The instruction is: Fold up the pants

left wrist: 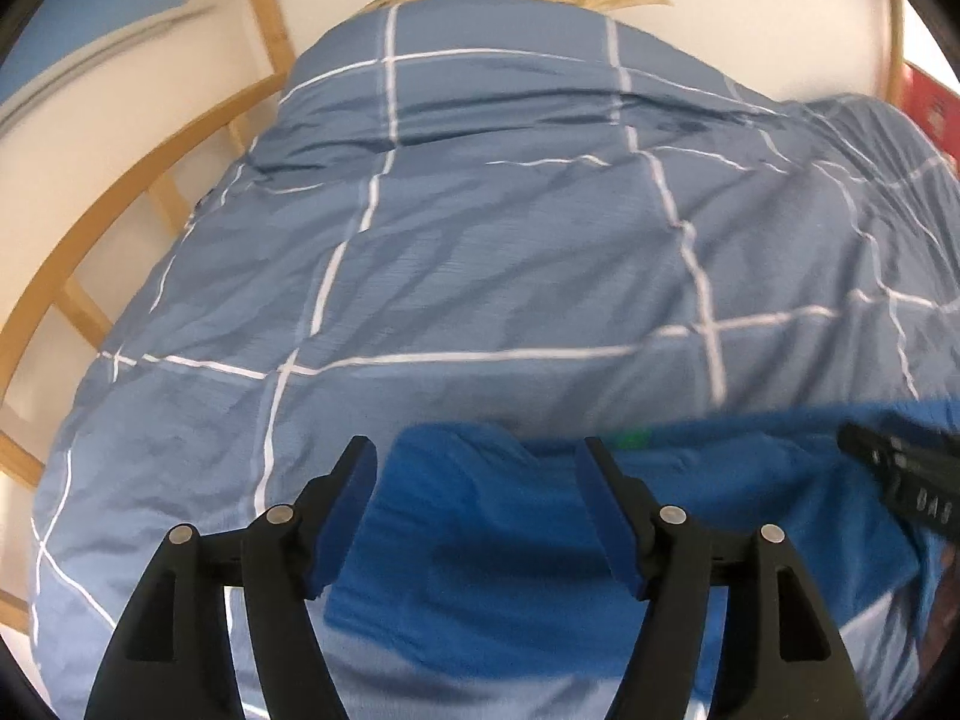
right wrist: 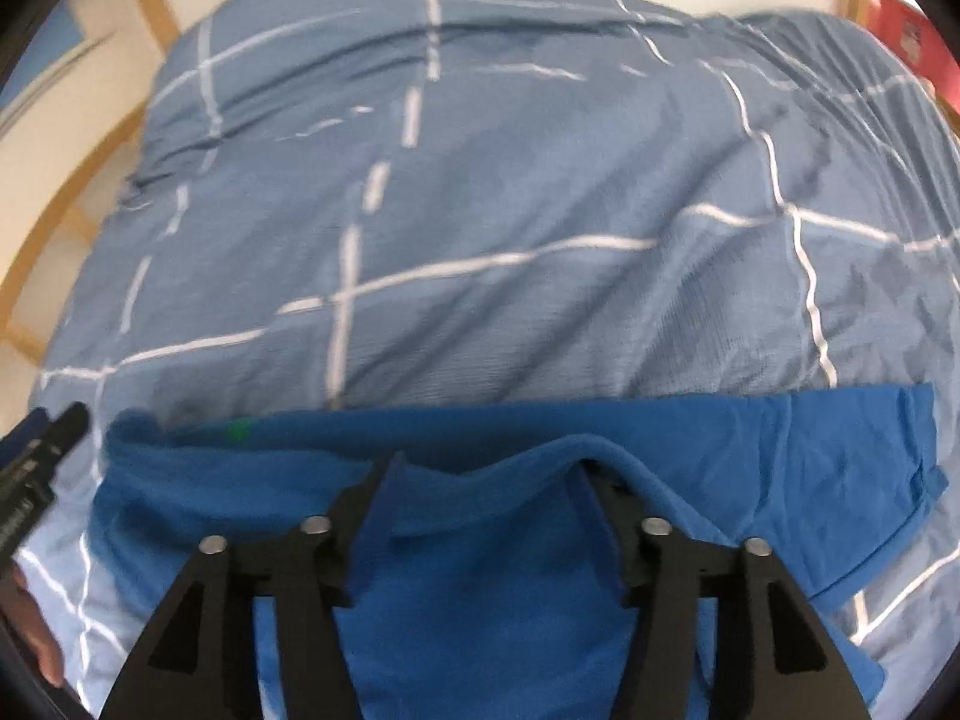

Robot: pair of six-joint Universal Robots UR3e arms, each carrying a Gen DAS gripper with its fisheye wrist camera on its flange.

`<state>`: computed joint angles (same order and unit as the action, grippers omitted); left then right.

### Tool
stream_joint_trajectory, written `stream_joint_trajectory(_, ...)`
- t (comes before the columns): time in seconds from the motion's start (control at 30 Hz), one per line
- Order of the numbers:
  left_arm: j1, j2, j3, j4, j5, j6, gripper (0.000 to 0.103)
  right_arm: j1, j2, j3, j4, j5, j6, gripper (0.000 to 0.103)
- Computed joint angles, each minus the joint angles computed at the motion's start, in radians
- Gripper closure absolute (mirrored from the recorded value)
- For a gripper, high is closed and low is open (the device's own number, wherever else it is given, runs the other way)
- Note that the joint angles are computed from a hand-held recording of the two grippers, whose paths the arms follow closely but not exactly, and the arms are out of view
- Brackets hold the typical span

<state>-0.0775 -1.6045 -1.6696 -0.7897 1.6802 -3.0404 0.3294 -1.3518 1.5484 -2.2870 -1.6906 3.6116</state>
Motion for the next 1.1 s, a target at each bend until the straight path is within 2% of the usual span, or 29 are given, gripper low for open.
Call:
stream_joint_trajectory(0.1, -0.016, 0.068, -0.027, -0.027, -0.015, 0.006, 0.033, 0.011, -0.060, 0.017, -0.012, -0.002, -0.001, 0.043)
stream_joint_trajectory(0.23, -0.037, 0.193, -0.078, -0.065, -0.050, 0.026, 0.032, 0.043, -0.124, 0.001, 0.032, -0.087, 0.000, 0.041)
stream_joint_trajectory(0.37, -0.086, 0.324, -0.124, -0.108, -0.082, 0.014, 0.032, 0.128, -0.274, 0.103, 0.018, -0.207, -0.071, 0.041)
stream_joint_trajectory(0.53, -0.168, 0.436, -0.152, -0.165, -0.116, -0.020, 0.031, 0.199, -0.463, 0.198, 0.063, -0.253, -0.086, 0.041)
stream_joint_trajectory(0.63, -0.257, 0.478, -0.161, -0.181, -0.098, -0.071, 0.031, 0.248, -0.578, 0.252, 0.099, -0.288, -0.076, 0.041)
stream_joint_trajectory(0.8, -0.466, 0.494, -0.192, -0.128, -0.011, -0.176, 0.031, 0.326, -0.780, 0.358, 0.180, -0.360, -0.018, 0.041)
stream_joint_trajectory(1.1, -0.792, 0.316, -0.240, 0.084, 0.122, -0.318, 0.031, 0.462, -1.108, 0.527, 0.412, -0.547, 0.137, 0.041)
